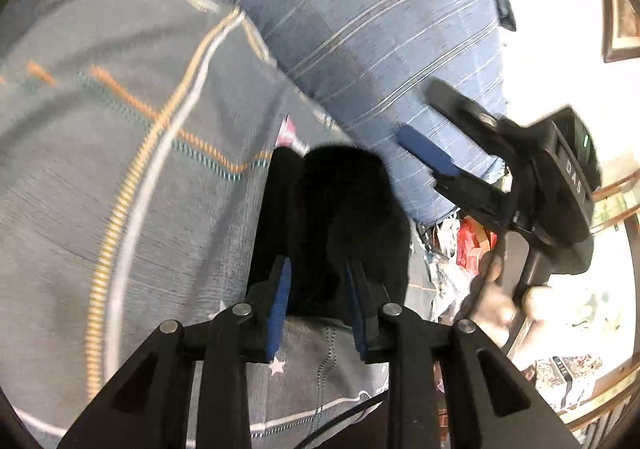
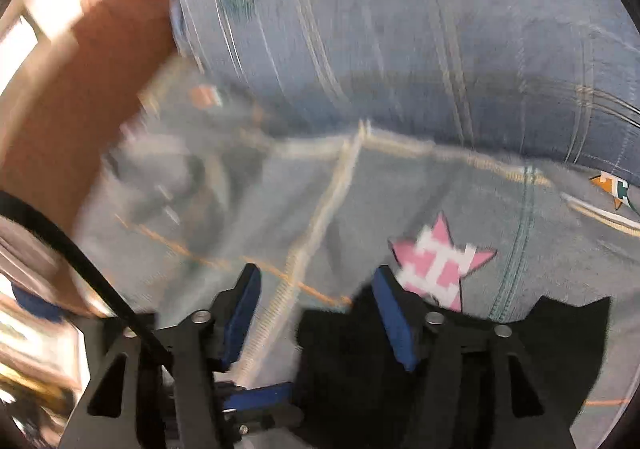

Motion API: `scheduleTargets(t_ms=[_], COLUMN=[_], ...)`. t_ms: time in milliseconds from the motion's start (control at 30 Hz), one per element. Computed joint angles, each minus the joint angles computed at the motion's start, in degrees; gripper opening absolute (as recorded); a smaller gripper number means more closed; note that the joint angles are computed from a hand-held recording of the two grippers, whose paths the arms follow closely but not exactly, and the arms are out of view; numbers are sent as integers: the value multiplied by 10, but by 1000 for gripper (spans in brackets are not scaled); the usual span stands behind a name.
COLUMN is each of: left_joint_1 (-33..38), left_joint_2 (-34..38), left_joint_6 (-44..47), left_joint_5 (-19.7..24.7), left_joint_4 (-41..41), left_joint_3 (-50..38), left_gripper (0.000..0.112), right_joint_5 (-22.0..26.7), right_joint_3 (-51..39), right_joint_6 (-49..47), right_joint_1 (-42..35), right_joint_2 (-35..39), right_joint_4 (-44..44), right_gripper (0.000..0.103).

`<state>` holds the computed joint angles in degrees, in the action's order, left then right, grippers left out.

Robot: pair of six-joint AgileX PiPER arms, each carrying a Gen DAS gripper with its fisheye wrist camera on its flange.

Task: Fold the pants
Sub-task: 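Fold the pants over with the right tool while the left tool holds the bundle, then press the folded black bundle flat with both tools and release it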

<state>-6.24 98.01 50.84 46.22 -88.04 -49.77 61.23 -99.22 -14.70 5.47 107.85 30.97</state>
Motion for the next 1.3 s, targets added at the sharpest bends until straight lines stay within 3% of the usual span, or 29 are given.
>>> scheduleTargets(t_ms=[133, 267, 400, 467, 500, 533, 567, 600, 667, 767, 900, 1033, 1067, 1133, 1167, 1300], left_joint_1=[25, 1, -45, -58, -68, -73, -75, -69, -52, -25, -38, -33, -32, -33, -34, -40], left_joint_2=[-62, -65, 17, 84, 121, 138, 153, 175, 207, 241, 216, 192, 173, 119, 100, -14], left_joint_6=[-13, -32, -68, -125, -170, -193, -192, -169, -98, -3, 15, -68, -86, -123, -132, -176], left_joint_5=[-1, -6, -6, 1, -19, -41, -52, -55, -41, 31, -1, -5, -13, -47, -64, -130], left_joint_4=[4, -1, 19, 59, 99, 121, 121, 98, 22, -99, -85, -6, 16, 78, 99, 190], left_joint_3=[5, -49, -146, -208, -239, -248, -251, -251, -238, -203, -190, -210, -205, -188, -177, -106], left_gripper=[28, 42, 43, 43, 43, 41, 32, 18, 3, 3, 3, 3, 5, 22, 38, 42], right_joint_5=[-7, -4, 5, 15, 11, 4, -4, -13, -24, -23, 13, 11, 12, 31, 44, 63], right_joint_3=[51, 125, 209, 229, 242, 253, 257, 263, 272, 297, 308, 315, 314, 316, 324, 373], right_joint_6=[-41, -74, -122, -143, -152, -159, -162, -170, -186, -240, -286, -299, -294, -291, -299, -329], right_joint_1=[-74, -145, -220, -250, -260, -268, -274, -277, -279, -295, -322, -321, -322, -332, -342, -387], right_joint_2=[-69, -109, -106, -87, -78, -73, -67, -57, -38, -17, 1, -5, -10, -21, -30, -97], right_joint_4=[70, 108, 194, 238, 257, 270, 273, 279, 293, 350, 394, 403, 399, 405, 416, 408], right_gripper=[68, 65, 63, 63, 61, 61, 61, 61, 60, 58, 54, 54, 54, 59, 61, 68])
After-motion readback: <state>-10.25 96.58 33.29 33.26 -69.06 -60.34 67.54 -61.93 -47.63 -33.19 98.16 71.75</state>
